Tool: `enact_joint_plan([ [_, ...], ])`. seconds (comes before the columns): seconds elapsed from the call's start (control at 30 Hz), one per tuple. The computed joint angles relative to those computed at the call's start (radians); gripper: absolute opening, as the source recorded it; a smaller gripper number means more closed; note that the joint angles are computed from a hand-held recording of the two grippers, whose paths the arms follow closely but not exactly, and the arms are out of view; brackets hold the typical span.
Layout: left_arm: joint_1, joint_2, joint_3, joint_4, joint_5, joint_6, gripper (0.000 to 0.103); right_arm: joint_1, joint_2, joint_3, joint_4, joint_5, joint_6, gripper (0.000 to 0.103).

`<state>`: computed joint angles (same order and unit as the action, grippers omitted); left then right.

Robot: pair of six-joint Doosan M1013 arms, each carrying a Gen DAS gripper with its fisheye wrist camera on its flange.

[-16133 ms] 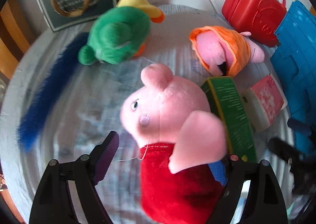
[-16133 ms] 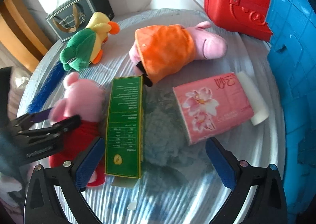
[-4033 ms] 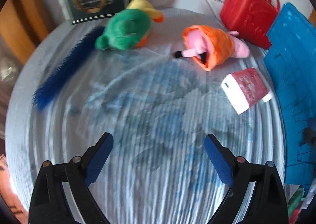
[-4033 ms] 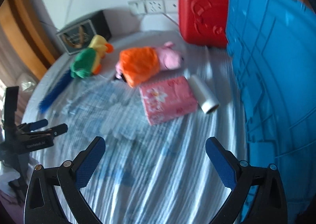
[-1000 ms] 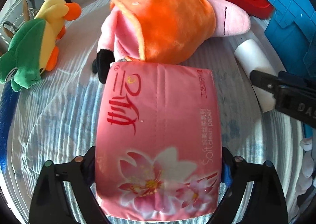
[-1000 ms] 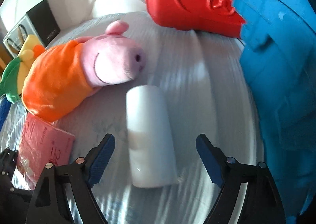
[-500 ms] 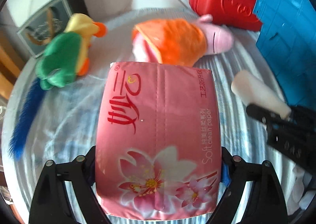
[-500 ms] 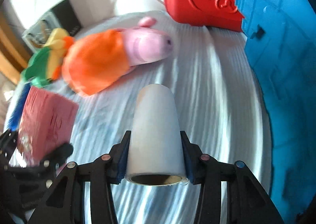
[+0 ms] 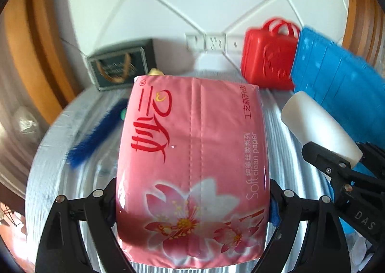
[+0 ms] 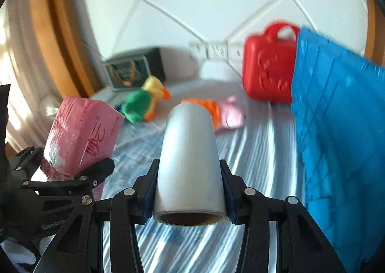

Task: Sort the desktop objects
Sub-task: 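Lift the tissue pack and white roll with both grippers and carry them over the blue bin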

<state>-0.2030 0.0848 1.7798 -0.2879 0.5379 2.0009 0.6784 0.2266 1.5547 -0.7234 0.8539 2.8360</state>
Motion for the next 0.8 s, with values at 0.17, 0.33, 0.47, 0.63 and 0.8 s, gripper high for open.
enact_joint_plan([
  [0.17,-0.004,-0.09,0.061,0.053,-0.052,-0.103,0.089,0.05,-0.05,0.022,-0.08,-0.011,0.001,0.045],
  [0.33,-0.005,-0.14,0.093,0.035,-0.053,-0.099,0.089,0.08,-0.082,0.05,-0.139,0.009,0.046,0.045],
  [0.47,0.004,-0.17,0.106,-0.088,-0.06,0.041,0.089,0.124,-0.095,0.046,-0.215,0.104,0.117,0.045],
  [0.63,0.04,-0.209,0.126,-0.275,-0.028,0.254,0.089,0.183,-0.088,0.008,-0.301,0.275,0.192,0.045],
  [0.8,0.079,-0.231,0.136,-0.431,0.019,0.417,0.089,0.232,-0.081,-0.017,-0.335,0.414,0.232,0.045],
])
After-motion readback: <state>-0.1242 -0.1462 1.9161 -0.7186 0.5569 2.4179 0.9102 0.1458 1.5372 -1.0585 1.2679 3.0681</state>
